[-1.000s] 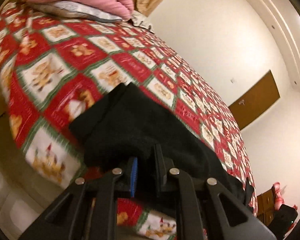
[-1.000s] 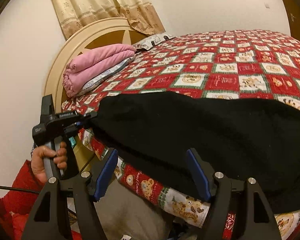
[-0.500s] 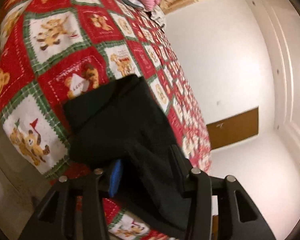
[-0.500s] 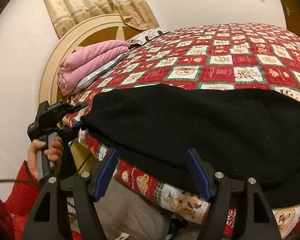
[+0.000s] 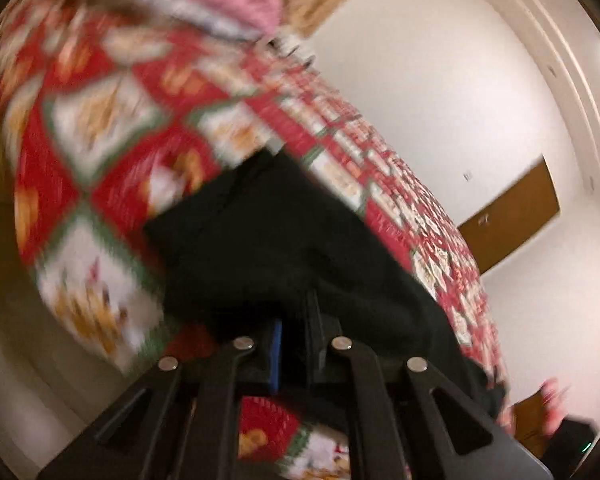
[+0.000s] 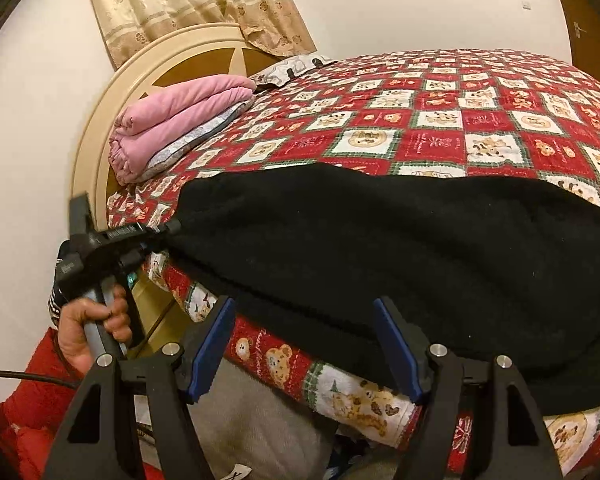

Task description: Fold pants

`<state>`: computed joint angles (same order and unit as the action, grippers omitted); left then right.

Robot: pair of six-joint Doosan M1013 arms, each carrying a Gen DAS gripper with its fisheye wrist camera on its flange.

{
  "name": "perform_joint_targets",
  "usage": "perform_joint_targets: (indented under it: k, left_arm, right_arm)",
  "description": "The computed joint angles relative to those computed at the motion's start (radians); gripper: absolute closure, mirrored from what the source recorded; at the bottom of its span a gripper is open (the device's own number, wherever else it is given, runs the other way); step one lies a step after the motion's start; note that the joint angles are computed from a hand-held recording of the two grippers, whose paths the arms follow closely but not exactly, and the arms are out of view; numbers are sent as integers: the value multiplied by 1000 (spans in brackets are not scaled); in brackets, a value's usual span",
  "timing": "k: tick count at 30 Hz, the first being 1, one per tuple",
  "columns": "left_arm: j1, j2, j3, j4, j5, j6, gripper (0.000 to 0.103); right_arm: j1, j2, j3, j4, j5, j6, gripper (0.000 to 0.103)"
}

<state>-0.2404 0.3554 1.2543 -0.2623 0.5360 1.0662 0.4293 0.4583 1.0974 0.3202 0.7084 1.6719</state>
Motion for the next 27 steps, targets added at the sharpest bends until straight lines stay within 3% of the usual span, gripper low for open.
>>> perform_joint_targets:
  k: [2, 5, 8, 10, 12, 14, 18, 19, 20, 21, 23, 25, 27]
  left_arm:
    - [2, -13, 3, -5, -59, 83, 97]
    - [-11, -33, 9, 106, -143, 158, 97]
    - [-17, -36, 23, 170, -181, 232, 97]
    - [-7, 1, -15, 159, -91, 276, 93]
    - [12, 46, -57, 87, 62, 311, 90]
    - [35, 38, -24, -80, 35, 410, 89]
    - [49, 40, -66, -106, 137, 423, 84]
    - [48, 36, -71, -88, 152, 423, 80]
    - [43, 29, -78, -24, 174, 403, 68]
    - [34, 27, -93, 67, 208, 368, 49]
    - [5, 24, -110, 301, 263, 252, 23]
    - [2, 13, -101, 393, 272, 183, 22]
    - [24, -4, -78, 308, 226, 168, 24]
  right_arm:
    - [1, 2, -4, -12, 1, 9, 31]
    - [2, 6, -11, -11, 6, 13, 31]
    - [5, 14, -22, -8, 23, 5, 31]
    - [7, 18, -29, -7, 33, -6, 31]
    - [9, 21, -35, -12, 41, -17, 31]
    - [11, 22, -38, -14, 48, -23, 31]
    - [11, 28, -47, -6, 60, -32, 31]
    - [10, 28, -46, -3, 58, -34, 31]
    - [10, 28, -45, 0, 58, -35, 31]
    - [9, 30, -47, 4, 61, -34, 31]
    - [7, 32, -48, 14, 65, -37, 31]
    - [6, 34, -48, 25, 66, -42, 31]
    - [5, 35, -49, 33, 66, -46, 31]
